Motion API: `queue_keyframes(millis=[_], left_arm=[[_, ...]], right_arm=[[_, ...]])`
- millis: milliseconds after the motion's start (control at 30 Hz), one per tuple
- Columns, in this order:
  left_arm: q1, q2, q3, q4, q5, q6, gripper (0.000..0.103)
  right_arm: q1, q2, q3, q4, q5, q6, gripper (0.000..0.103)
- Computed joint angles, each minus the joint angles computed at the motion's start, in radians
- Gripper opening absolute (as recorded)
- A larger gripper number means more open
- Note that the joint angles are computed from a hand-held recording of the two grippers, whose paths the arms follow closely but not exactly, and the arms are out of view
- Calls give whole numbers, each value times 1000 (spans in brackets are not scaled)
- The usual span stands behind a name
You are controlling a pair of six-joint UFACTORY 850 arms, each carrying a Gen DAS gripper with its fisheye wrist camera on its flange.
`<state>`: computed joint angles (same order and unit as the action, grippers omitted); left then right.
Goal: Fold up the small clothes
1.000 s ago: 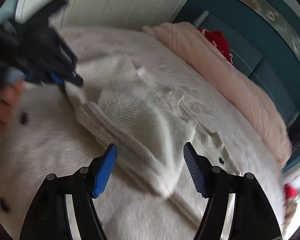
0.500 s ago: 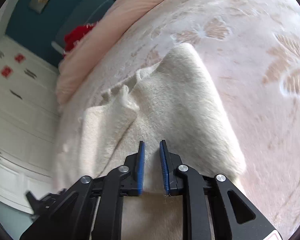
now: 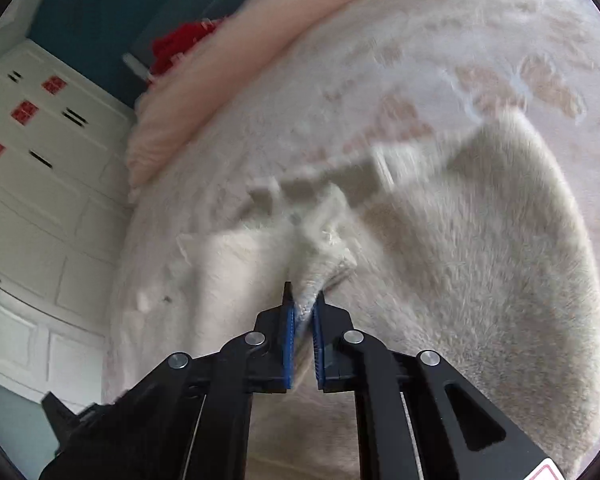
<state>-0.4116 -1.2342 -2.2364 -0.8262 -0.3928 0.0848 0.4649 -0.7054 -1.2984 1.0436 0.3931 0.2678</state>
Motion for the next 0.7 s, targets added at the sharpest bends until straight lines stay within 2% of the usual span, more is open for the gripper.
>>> queue_keyframes(millis=[67, 100, 133, 167, 200, 267, 300, 400, 467, 500, 567, 600, 700], left_arm=[[4, 25, 36, -95, 34, 116, 6], [5, 27, 37, -96, 38, 127, 6], [8, 14, 19, -106, 13, 138, 6], [10, 0, -2, -104, -13, 133, 7], [8, -20, -34, -60, -42, 88, 6], [-5, -48, -74, 63, -67, -27, 6], [-9, -45, -67, 76, -61, -39, 6], [-12, -8, -6, 22, -14, 25, 6], [-8, -13, -14, 29, -22, 20, 6], [-9, -19, -24, 51, -27, -1, 6], [-12, -32, -41, 99, -36, -41, 6], [-14, -34, -45, 117, -35, -53, 6], [-17, -25, -31, 126, -19, -39, 7]], right_arm=[[39, 80, 87, -4, 163, 20, 7], [61, 113, 133, 5, 243, 34, 7], [78, 143, 173, 52, 281, 20, 7], [83, 148, 190, 102, 277, -10, 6], [78, 135, 190, 145, 232, -44, 6], [50, 78, 175, 185, 85, -70, 6], [48, 69, 179, 146, 67, -24, 6], [70, 105, 214, 78, 165, 59, 6], [80, 122, 219, 105, 202, -4, 6], [77, 121, 221, 109, 189, -20, 6], [50, 95, 217, 106, 91, -5, 6], [48, 88, 226, 68, 87, 46, 6], [81, 121, 256, 82, 161, 50, 6]])
